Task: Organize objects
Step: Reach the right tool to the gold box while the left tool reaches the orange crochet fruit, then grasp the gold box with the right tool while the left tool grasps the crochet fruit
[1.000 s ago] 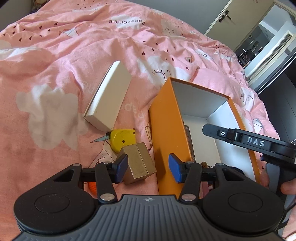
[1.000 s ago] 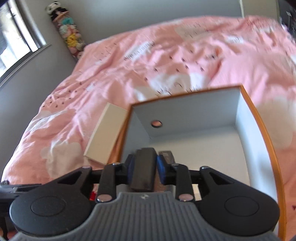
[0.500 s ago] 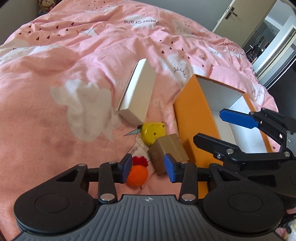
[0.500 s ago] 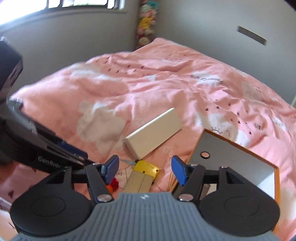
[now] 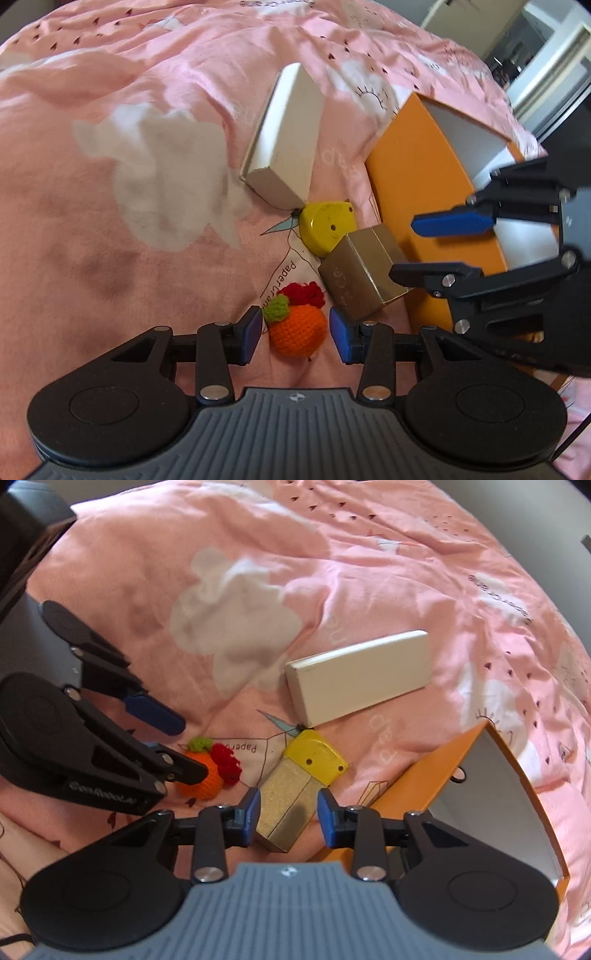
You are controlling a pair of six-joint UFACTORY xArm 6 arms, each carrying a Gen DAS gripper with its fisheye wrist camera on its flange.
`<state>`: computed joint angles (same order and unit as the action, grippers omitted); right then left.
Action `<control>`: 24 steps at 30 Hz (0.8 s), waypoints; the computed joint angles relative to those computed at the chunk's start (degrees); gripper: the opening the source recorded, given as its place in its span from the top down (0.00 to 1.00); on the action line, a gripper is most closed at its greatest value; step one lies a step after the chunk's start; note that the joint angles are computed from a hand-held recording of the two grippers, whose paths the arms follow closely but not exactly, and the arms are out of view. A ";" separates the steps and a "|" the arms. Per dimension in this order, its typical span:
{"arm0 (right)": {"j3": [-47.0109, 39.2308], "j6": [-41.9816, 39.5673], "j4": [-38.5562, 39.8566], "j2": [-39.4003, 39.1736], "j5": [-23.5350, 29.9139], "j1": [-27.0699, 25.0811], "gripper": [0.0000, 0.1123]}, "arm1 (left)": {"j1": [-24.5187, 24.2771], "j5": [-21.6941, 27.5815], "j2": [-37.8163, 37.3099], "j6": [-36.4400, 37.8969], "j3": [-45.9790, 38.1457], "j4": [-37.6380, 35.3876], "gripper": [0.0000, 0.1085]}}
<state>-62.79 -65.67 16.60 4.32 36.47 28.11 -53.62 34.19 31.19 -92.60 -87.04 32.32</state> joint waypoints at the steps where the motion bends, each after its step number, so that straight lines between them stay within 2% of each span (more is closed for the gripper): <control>1: -0.96 -1.33 -0.16 0.47 1.55 -0.09 0.65 | -0.09 0.52 0.71 2.17 -0.96 -0.76 0.49; 5: -6.16 -6.66 -1.79 2.97 9.11 -0.39 0.45 | -0.76 5.81 3.93 7.91 -6.08 -2.79 0.45; 9: -10.81 -11.96 -5.67 6.25 13.89 0.08 0.37 | 0.05 4.17 5.19 10.29 -6.45 -4.98 0.44; 14: -14.23 -16.23 -11.05 9.88 15.95 1.33 0.33 | 0.65 1.41 5.43 12.78 -5.47 -8.07 0.42; 22: -18.16 -19.59 -12.39 13.88 18.35 2.23 0.33 | 1.13 -2.96 4.24 14.42 -2.24 -11.38 0.49; 24: -18.60 -19.73 -12.30 14.37 18.89 2.32 0.36 | 1.12 -3.00 4.07 14.67 -2.03 -11.61 0.49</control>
